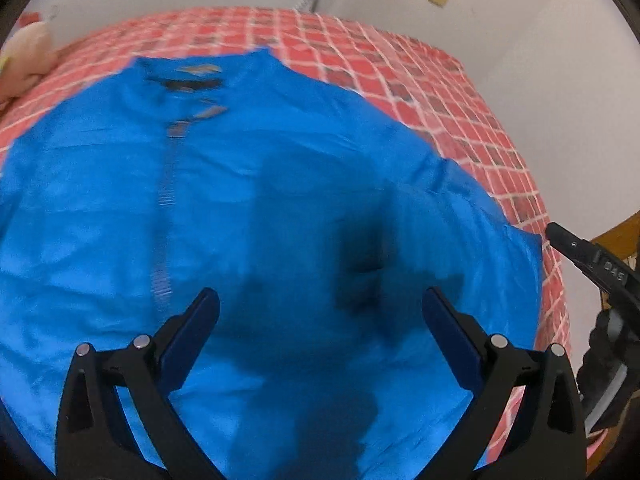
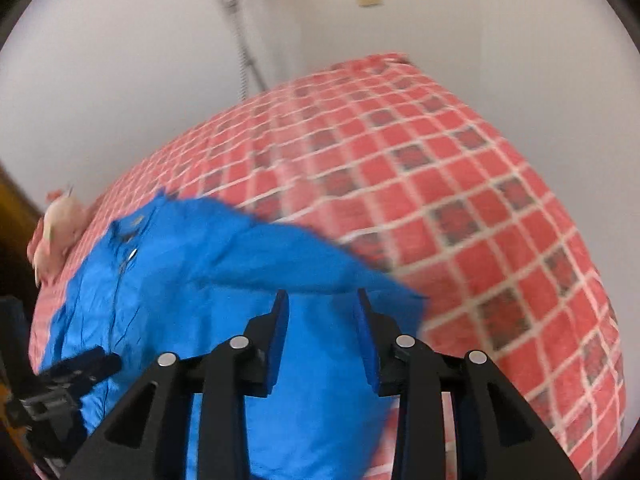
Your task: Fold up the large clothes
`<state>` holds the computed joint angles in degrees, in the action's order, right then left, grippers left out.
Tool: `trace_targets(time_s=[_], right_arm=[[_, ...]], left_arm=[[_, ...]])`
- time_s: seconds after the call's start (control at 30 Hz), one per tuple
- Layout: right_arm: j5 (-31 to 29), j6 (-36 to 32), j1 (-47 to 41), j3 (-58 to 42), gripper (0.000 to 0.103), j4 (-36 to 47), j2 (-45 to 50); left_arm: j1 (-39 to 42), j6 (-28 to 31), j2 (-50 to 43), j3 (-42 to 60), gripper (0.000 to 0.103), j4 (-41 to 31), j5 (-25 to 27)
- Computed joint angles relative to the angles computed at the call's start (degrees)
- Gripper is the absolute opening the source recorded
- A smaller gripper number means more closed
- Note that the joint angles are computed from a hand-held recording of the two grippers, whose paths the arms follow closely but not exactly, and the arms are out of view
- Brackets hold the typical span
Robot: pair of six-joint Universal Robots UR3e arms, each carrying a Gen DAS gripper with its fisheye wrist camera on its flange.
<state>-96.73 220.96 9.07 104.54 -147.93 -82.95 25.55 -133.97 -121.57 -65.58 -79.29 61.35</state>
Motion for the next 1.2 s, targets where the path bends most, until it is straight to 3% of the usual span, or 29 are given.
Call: trace_targets(time_s=[0.17,0.2,0.3,0.37,0.43,0.47,0.57,0.67,0.8,1.0,1.2], right_arm=[[2.09,-0.06,-5.76,6.92,0.035,-1.37,-4.88],[3.36,-0.41,-6.76,7.93,0.035,-2.03,-5.02],[5.38,-1.07,-7.82,7.90,0.035,-2.66,-3.88],[5.70,-1.43,-7.61,7.17,0.035,-3.29,-2.49],[5.77,-1.60,-7.07,6.91,0.035,-3.98,-1.90],[5.84,-1.66,-6.90,6.80,0.035,-4.27,-1.81],[6.62,-2.25,-6.71,7.53,0.035,-7.00,-2.08],[9.06,-2.71,-7.08,9.09,0.035,-11.11,-2.94],[12.83,-3.25,-6.41,9.03,0.035,-15.50,-1.95],[15.55,-5.22,-0.85,0.46,0.036,-15.40,6.48],[19.24,-6.30,4.38,-11.54,0.036,-14.00,18.17]], left_arm=[[-4.74,0.81,-3.10,1.68,0.097,-4.11,-1.51],[-5.76,0.45,-2.62,-0.29,0.094,-1.94,-1.09],[-6.72,-0.24,-0.63,-5.90,0.068,5.46,-0.52],[-6.31,0.20,-1.00,-4.86,0.046,3.49,-1.67],[-5.58,1.44,-0.81,-4.49,0.030,2.37,-3.13],[-5.04,2.04,0.19,-5.63,0.026,3.22,-3.78],[-1.86,3.85,3.04,-6.95,0.024,3.08,-6.59],[2.55,5.44,3.66,-3.26,0.024,-0.86,-10.03],[8.32,4.55,2.12,2.58,0.024,0.07,-13.08],[12.61,0.14,-3.65,10.40,0.024,6.15,-11.19],[14.34,-1.36,-11.24,20.79,0.025,5.24,-7.68]])
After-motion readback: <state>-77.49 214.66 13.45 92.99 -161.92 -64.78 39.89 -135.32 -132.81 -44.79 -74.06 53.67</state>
